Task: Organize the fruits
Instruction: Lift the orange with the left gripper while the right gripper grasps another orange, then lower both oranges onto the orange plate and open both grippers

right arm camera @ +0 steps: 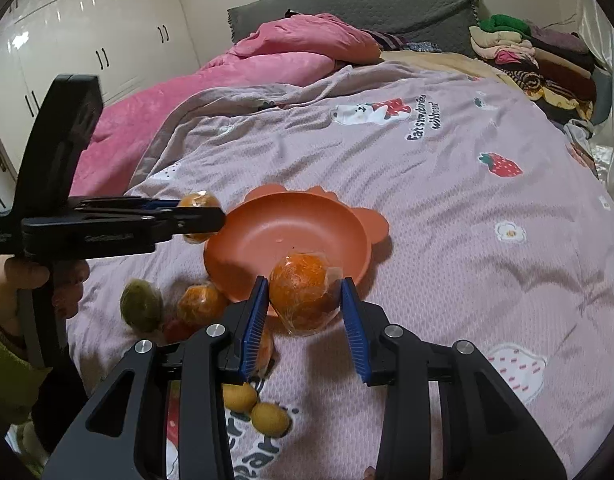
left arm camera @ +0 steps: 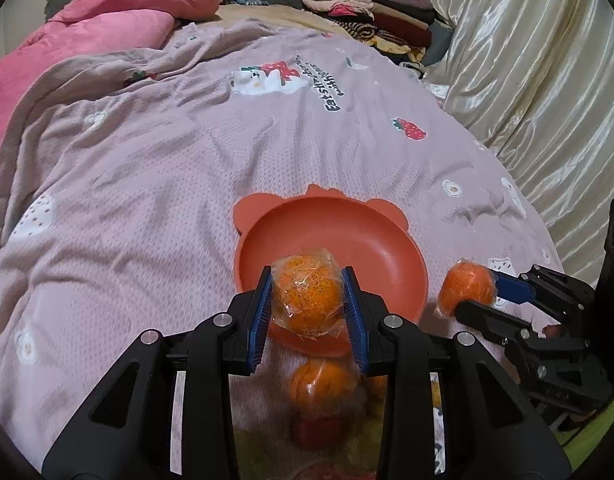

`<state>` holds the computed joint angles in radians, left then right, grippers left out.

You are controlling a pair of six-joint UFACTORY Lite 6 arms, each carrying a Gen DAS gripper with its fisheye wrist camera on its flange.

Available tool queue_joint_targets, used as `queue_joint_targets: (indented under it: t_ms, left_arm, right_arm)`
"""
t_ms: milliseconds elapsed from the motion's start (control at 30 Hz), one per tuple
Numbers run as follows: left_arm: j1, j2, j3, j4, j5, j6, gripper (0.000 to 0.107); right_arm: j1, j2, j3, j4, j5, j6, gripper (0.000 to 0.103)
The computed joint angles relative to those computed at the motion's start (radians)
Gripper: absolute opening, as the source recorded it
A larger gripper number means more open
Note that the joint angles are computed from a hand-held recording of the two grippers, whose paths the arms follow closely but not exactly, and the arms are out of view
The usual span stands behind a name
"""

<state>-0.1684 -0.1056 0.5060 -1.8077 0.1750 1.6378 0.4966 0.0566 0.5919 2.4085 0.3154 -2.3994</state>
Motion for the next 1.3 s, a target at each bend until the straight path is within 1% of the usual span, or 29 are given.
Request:
queue_joint_targets:
  t_ms: [333, 400, 633, 967, 1300]
  left_arm:
    - [-0.026, 0.170, 0.147, 0.080, -0.020, -0.072, 0.026]
    - [-0.025, 0.196, 0.168, 0.107, -0.022, -0.094, 0.026]
    - [-0.028, 0.284, 0.224, 0.154, -0.024, -0.132, 0.026]
    - [-0.029, 0.337, 0.251, 0.152, -0.017, -0.122, 0.026]
    - [-0.021, 0.386, 0.277, 0.146, -0.010, -0.114, 0.026]
  right_arm:
    - [0.019, 0.130, 0.123, -0.021, -0.020, -0.007, 0.035]
    - [0.021, 0.156, 0.148, -0.049, -0.020, 0.012, 0.035]
    - [0.032, 0.229, 0.197, -0.035, -0.022, -0.015, 0.035]
    - [0.041, 0.290, 0.246, -0.072, -0.032, 0.005, 0.035]
    - [0.059, 0.330, 0.271, -0.024, -0.046, -0.045, 0.035]
